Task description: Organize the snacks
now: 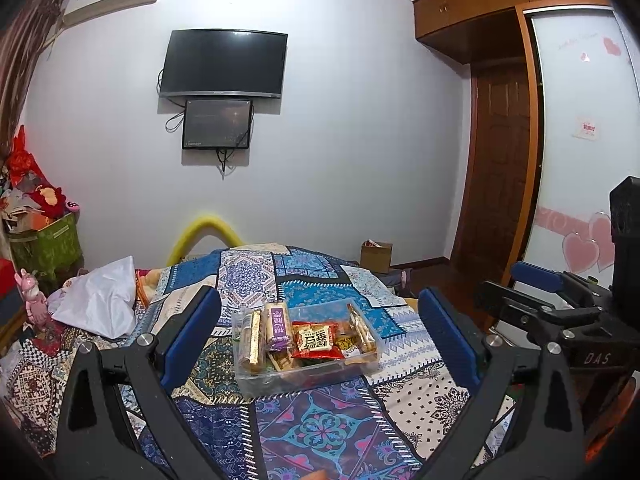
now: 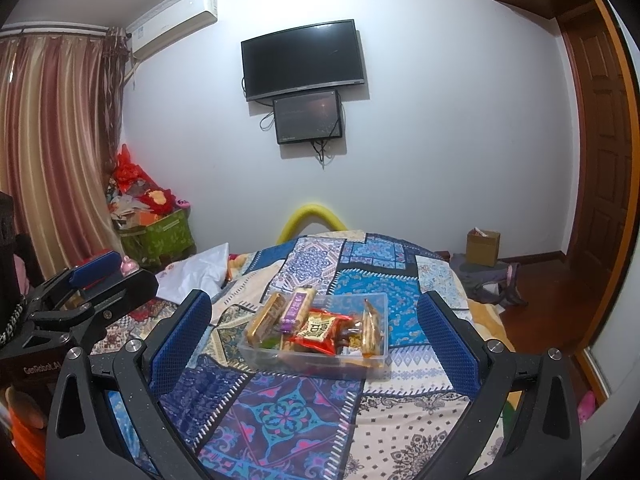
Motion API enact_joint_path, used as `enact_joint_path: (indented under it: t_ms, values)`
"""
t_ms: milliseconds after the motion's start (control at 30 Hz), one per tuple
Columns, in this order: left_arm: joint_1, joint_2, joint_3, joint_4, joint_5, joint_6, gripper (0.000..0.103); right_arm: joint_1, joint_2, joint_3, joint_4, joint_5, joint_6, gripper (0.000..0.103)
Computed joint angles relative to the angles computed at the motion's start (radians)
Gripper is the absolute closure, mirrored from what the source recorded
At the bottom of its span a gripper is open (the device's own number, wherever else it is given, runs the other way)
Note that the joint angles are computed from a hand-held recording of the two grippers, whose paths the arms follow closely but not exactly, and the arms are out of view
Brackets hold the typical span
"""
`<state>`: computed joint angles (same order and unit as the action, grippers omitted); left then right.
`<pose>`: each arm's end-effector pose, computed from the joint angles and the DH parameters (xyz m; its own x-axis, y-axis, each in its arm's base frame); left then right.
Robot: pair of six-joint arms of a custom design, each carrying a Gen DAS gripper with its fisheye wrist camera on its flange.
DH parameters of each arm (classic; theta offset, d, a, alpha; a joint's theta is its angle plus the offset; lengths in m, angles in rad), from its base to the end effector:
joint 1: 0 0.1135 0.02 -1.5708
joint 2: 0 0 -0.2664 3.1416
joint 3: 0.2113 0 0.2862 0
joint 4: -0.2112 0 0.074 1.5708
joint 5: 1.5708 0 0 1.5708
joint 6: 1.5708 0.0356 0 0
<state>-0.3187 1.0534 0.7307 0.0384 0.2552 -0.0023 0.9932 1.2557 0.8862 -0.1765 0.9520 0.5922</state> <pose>0.2600 -0.0953 0.2828 -0.2675 0.0859 -0.9597 0.5327 0.8432 -0.0730 0.1886 0.2363 0.2726 -0.2943 0.1415 -0.9452 0.0704 0.9895 0.1262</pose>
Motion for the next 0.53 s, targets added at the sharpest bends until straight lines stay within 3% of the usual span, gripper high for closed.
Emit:
enact_joint_path:
  t_ms: [533]
  values:
    - [-0.008,0.035,0.006,-0.001,-0.007,-0.002,0.001,-0.035,-0.012,-0.023,0.013,-0.051,0.017,0.0]
